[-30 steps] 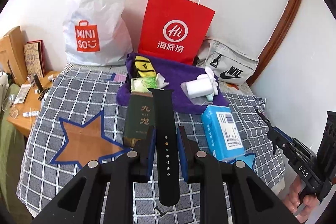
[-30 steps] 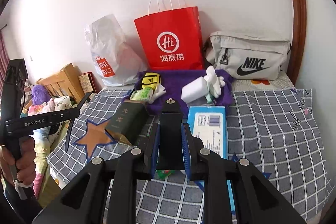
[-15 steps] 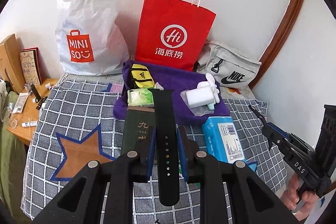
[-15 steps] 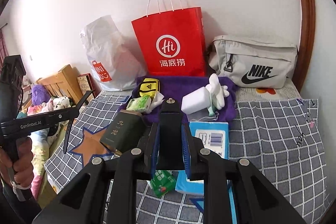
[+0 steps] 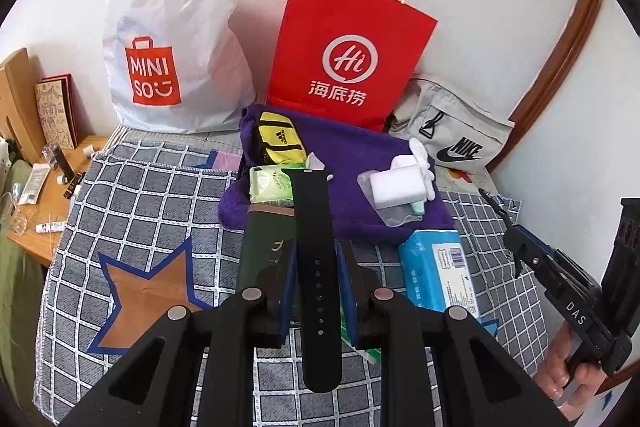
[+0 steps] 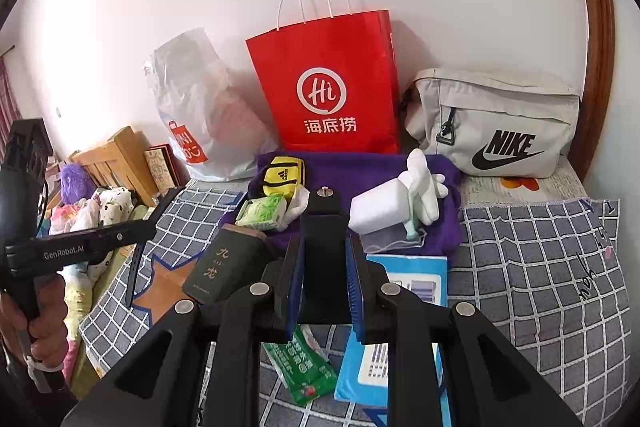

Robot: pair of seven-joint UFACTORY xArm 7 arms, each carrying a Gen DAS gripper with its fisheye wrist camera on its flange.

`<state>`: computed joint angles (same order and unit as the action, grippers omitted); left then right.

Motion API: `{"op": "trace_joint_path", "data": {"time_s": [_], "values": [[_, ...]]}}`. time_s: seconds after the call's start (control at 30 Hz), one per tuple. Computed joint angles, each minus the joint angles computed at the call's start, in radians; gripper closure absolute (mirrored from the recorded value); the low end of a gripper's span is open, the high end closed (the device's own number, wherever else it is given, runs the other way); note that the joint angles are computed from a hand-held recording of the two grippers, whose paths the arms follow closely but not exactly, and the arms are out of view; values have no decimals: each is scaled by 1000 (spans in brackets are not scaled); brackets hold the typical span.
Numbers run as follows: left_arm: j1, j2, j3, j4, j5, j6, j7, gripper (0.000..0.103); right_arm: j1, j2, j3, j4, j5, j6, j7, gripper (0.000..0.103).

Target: Organize soft objects

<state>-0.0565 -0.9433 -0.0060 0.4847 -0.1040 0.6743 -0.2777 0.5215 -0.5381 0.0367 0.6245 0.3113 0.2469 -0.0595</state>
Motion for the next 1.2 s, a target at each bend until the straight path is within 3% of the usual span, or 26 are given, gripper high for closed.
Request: {"op": "trace_joint_path", "data": {"time_s": [0.4, 0.87, 1.2], "values": [[-7, 139, 14, 58, -6, -49, 28, 83, -2, 84, -24, 49, 22, -29, -23, 82], [-22, 352, 35, 156, -37, -137, 92, 83, 3, 248, -49, 162, 132, -42, -152, 82], [-13, 532, 40, 266, -54, -192, 144, 83, -99, 427, 22, 305, 165, -57, -224, 82]]}}
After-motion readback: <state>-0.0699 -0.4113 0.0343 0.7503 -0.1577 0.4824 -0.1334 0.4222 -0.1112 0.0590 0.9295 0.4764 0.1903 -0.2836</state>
